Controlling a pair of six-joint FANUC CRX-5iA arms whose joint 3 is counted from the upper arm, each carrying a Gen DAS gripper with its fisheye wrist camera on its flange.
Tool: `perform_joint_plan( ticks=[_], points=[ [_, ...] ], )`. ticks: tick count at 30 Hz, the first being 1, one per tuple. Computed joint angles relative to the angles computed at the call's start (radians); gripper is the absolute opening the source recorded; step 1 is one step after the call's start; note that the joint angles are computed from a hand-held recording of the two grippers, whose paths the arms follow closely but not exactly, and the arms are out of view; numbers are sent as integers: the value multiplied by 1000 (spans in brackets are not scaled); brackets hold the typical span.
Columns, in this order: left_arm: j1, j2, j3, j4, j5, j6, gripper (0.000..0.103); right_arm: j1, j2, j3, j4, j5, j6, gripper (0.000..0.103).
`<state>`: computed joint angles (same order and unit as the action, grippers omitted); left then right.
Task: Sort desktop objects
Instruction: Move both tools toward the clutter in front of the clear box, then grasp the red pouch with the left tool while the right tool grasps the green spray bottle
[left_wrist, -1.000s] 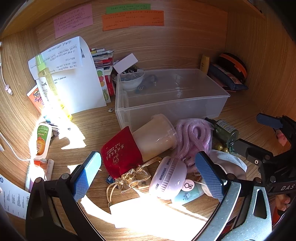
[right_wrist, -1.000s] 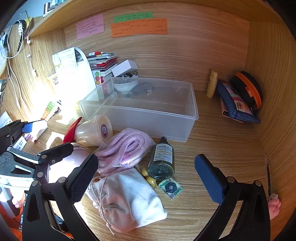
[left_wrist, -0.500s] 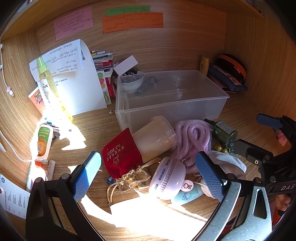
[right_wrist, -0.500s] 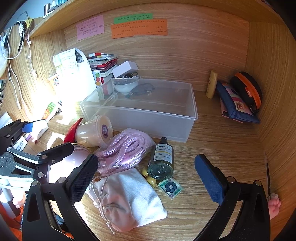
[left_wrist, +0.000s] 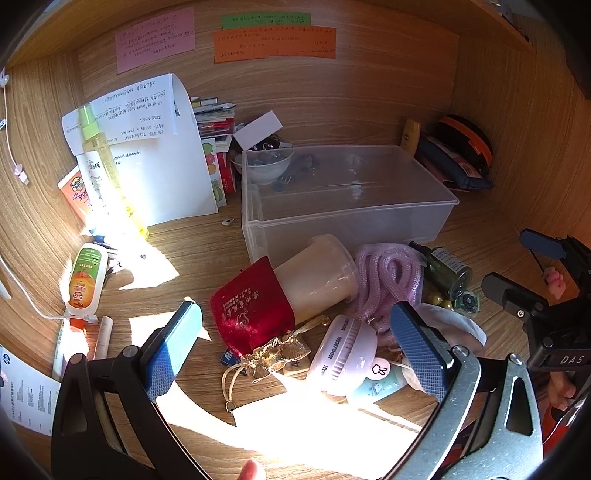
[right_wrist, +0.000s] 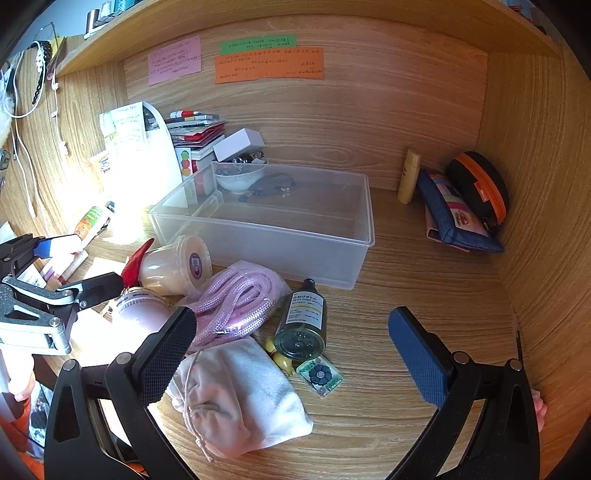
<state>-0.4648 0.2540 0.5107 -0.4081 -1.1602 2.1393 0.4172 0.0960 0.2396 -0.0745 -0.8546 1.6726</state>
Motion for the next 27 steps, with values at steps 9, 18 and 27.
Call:
perform_joint_plan(
  ticks=[9,18,27],
  points=[
    [82,-31,-60,137,25,-57,103,-53,41,69,-76,-60,66,103],
    [167,-14,-93,260,51,-141,103,-95,139,204,-148,-208,140,103],
    [263,43,-128,463,37,-253,103,-119,227,311,-213,-333,157,95]
  ],
)
